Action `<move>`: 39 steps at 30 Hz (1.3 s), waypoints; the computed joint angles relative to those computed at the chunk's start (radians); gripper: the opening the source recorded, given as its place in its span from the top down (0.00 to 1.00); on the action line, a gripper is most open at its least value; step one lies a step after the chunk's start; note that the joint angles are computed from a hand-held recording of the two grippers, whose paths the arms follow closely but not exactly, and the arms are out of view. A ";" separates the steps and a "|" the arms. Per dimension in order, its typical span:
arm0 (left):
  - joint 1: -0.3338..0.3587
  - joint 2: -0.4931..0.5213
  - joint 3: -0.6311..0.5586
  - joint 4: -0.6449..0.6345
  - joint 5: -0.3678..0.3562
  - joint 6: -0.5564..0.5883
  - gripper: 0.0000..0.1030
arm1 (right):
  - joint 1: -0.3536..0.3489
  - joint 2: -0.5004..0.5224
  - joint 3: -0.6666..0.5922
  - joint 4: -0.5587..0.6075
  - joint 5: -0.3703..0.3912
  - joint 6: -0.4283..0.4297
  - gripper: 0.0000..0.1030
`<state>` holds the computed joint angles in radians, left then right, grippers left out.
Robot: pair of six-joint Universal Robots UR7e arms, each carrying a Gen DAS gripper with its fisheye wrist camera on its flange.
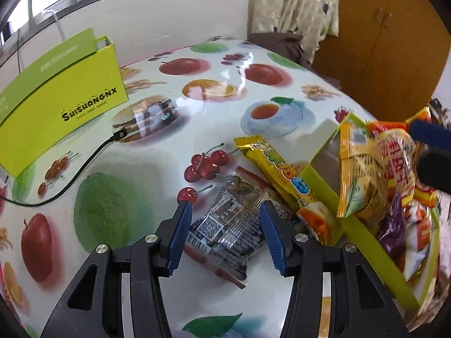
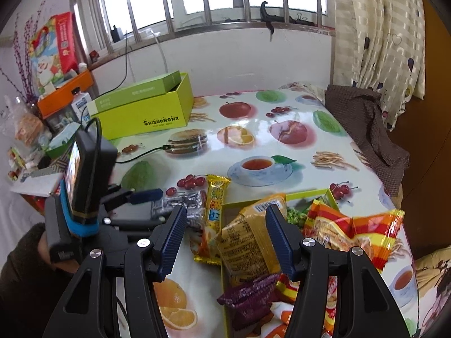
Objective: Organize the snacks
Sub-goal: 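Close the left gripper on the silver nut packet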
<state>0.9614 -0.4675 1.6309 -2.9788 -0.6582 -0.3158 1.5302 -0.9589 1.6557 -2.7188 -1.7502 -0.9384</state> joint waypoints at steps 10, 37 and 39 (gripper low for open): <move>-0.011 -0.028 0.067 -0.033 0.002 -0.025 0.50 | 0.032 0.086 -0.110 0.125 -0.044 0.074 0.44; -0.041 -0.150 0.349 -0.148 0.047 -0.307 0.50 | 0.062 0.293 -0.305 0.415 -0.146 0.141 0.44; -0.043 -0.153 0.357 -0.149 0.049 -0.316 0.50 | 0.061 0.288 -0.302 0.438 -0.131 0.140 0.44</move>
<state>0.9180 -0.6205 1.9877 -3.1281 -0.6092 -0.6316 1.5912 -0.6712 1.3539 -2.2806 -1.8814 -0.7984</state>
